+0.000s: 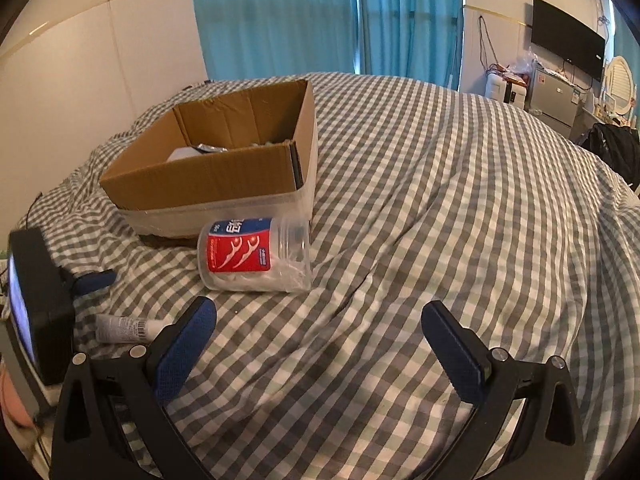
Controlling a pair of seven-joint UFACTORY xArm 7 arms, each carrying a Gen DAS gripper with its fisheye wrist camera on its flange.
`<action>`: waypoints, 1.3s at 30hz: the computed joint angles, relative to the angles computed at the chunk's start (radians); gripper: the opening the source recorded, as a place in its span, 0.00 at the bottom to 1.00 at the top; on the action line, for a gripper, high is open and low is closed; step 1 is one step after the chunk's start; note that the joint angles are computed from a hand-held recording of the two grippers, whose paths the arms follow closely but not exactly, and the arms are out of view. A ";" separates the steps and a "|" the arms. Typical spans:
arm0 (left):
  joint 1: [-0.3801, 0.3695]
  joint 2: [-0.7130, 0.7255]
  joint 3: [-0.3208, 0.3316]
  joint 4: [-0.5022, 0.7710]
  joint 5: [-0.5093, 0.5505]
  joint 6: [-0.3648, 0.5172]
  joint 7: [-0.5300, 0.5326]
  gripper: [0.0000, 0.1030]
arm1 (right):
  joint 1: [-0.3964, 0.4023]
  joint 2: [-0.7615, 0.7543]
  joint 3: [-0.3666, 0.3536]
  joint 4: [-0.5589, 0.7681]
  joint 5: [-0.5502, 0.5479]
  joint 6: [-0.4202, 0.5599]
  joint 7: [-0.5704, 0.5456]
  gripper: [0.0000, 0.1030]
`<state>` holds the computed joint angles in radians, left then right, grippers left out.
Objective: Organize objects
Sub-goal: 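Grasp the white tube with the left tool while the right tool grasps the floss container, then drop the tube and floss container into the box and release both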
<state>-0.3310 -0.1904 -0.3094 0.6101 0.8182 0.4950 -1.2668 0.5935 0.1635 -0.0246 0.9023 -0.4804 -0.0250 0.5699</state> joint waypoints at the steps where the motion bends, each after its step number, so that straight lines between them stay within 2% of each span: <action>1: 0.001 -0.022 0.014 -0.021 -0.016 -0.036 0.001 0.56 | 0.008 0.006 -0.007 0.005 -0.006 0.006 0.006 1.00; 2: 0.004 -0.038 0.016 -0.032 -0.026 -0.052 0.009 0.51 | 0.007 0.010 -0.004 0.008 -0.004 0.008 0.005 1.00; 4: 0.008 -0.068 0.009 -0.048 -0.048 -0.060 0.029 0.31 | -0.005 0.020 0.014 0.016 0.011 0.014 -0.012 1.00; 6: 0.017 -0.101 0.004 -0.066 -0.081 -0.069 0.050 0.28 | -0.030 0.034 0.050 0.026 0.044 0.015 -0.050 1.00; 7: 0.037 -0.121 0.012 -0.091 -0.082 -0.101 0.051 0.26 | -0.046 0.047 0.075 0.038 0.068 0.013 -0.078 1.00; 9: 0.077 -0.149 0.005 -0.110 -0.092 -0.122 0.051 0.22 | -0.002 0.071 0.044 0.064 0.067 0.014 -0.082 1.00; 13: 0.146 -0.224 -0.007 -0.165 -0.132 -0.176 0.047 0.22 | 0.084 0.137 -0.014 0.152 0.041 0.053 -0.080 1.00; 15: 0.176 -0.246 -0.014 -0.183 -0.157 -0.202 0.062 0.22 | 0.150 0.166 -0.079 0.190 0.004 0.069 -0.032 1.00; 16: 0.180 -0.264 -0.017 -0.195 -0.177 -0.206 0.074 0.22 | 0.156 0.184 -0.080 0.216 0.003 0.088 -0.020 1.00; 18: 0.206 -0.264 -0.040 -0.196 -0.199 -0.225 0.084 0.22 | 0.119 0.220 -0.032 0.260 0.036 0.111 -0.033 1.00; 21: 0.234 -0.262 -0.058 -0.204 -0.232 -0.244 0.112 0.22 | 0.094 0.265 0.001 0.314 0.072 0.139 -0.042 1.00; 24: 0.260 -0.269 -0.087 -0.217 -0.253 -0.253 0.116 0.22 | 0.101 0.294 -0.001 0.346 0.082 0.161 -0.041 0.99; 25: 0.266 -0.277 -0.098 -0.218 -0.258 -0.249 0.113 0.22 | 0.112 0.297 -0.013 0.349 0.077 0.163 -0.032 0.96; 26: 0.277 -0.283 -0.113 -0.220 -0.260 -0.252 0.104 0.22 | 0.105 0.298 -0.004 0.348 0.080 0.164 -0.039 0.86; 31: 0.289 -0.283 -0.152 -0.214 -0.277 -0.263 0.093 0.22 | 0.110 0.250 -0.013 0.273 0.054 0.125 -0.045 0.86; 39: 0.247 -0.349 -0.161 -0.214 -0.321 -0.229 0.100 0.22 | 0.140 0.145 -0.047 0.147 0.009 0.064 -0.024 0.86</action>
<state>-0.0840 -0.5392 -0.4701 0.3956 0.4973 0.2663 -1.1665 0.7338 0.3081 -0.0712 1.0492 -0.4709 0.0389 0.5463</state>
